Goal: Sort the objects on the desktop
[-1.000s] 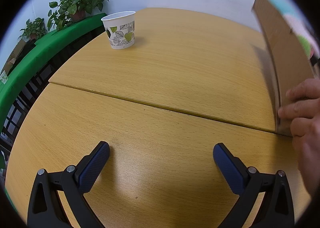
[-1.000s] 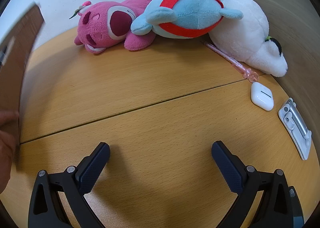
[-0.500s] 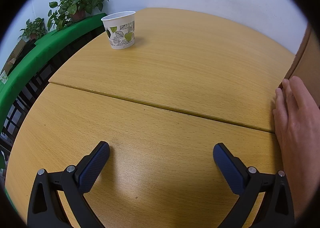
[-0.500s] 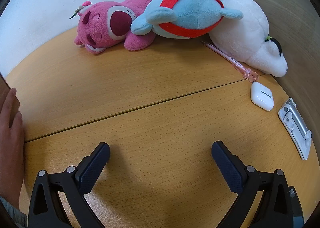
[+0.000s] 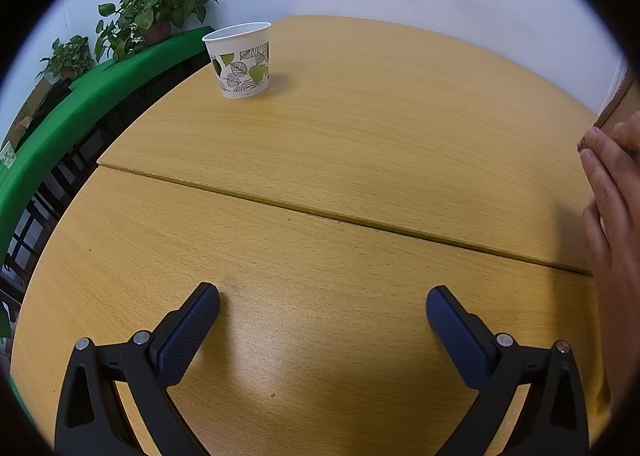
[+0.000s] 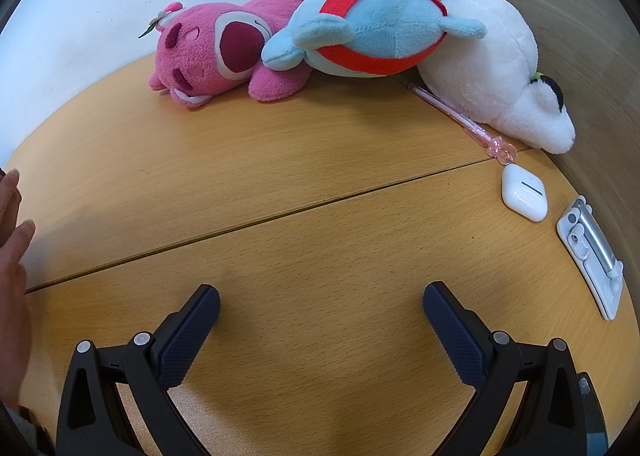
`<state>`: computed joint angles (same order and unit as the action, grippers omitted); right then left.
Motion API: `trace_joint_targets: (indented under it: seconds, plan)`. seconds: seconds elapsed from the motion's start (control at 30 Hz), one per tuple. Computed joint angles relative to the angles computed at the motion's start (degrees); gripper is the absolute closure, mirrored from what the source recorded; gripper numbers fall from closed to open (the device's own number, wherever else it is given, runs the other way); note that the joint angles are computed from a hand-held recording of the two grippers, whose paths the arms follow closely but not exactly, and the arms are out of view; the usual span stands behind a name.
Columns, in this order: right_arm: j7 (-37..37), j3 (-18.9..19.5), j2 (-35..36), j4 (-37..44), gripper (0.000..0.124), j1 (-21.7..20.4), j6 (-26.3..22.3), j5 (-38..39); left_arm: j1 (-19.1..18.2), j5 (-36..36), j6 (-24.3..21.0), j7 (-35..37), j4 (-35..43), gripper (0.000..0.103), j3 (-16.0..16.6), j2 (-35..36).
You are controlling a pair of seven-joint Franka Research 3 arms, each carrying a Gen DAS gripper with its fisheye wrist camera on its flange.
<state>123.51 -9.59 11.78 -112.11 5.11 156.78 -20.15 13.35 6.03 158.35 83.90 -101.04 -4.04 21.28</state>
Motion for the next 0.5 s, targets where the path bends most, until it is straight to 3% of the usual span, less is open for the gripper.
trace_joint_targets:
  seconds: [0.5]
  plan:
    - [0.83, 0.24, -0.63, -0.53, 0.021, 0.11, -0.17, -0.66, -0.06, 0.2, 0.02, -0.3, 0.02, 0.0, 0.05, 0.04]
